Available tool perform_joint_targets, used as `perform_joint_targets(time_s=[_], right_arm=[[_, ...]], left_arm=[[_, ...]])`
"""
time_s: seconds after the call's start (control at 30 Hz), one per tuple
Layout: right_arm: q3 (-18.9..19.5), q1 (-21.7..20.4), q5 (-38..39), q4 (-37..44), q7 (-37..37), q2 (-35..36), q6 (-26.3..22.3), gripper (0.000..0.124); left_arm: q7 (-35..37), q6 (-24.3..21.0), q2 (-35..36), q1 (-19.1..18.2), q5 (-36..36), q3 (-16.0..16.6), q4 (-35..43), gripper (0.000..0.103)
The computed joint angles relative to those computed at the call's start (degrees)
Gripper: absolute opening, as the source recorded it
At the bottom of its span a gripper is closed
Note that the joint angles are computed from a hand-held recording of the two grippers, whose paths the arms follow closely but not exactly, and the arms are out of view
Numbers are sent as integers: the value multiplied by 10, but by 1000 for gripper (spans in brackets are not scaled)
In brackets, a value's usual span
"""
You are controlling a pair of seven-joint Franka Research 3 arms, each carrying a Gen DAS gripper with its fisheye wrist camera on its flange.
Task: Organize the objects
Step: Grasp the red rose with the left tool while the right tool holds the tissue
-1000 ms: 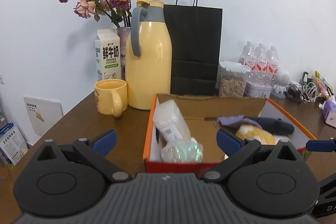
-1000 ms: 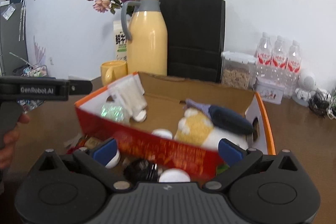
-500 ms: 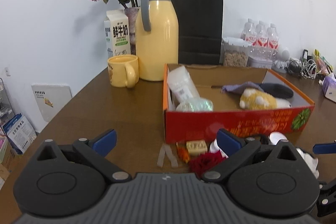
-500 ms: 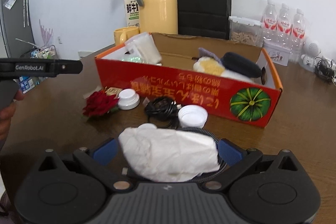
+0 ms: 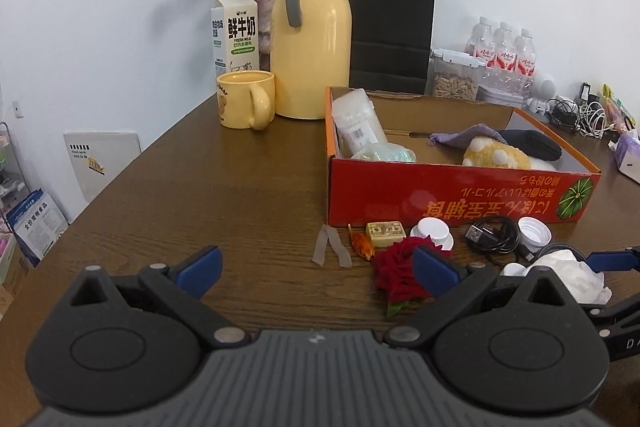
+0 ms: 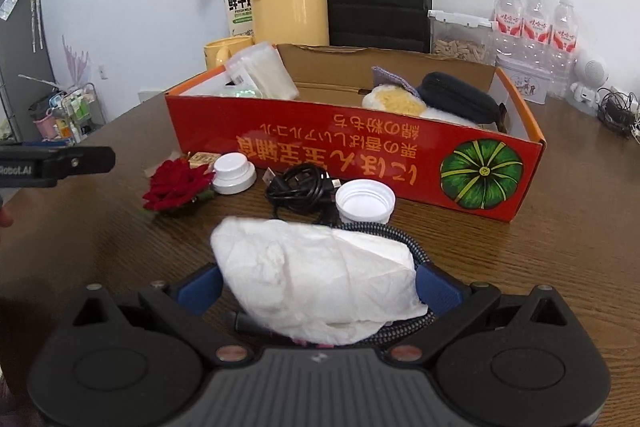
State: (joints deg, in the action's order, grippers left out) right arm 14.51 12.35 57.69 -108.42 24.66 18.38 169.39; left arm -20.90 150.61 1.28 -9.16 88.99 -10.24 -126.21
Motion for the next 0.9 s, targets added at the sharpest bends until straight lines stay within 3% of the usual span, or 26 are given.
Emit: perform_joint_targets(time_s=[0.3,0.47,0.9], right_arm=[[0,-2,-17,13,44,12,-20,103],[9,-20,41,22,21,13,-45,103],[-3,-9,135,22,-62,4,-53,96]], left_arm=[[-6,7,-2,2,2,1,-4,103],[-2,11,2,3,-4,2,-3,103],[34,28,25,-1,-18,6,17,103]])
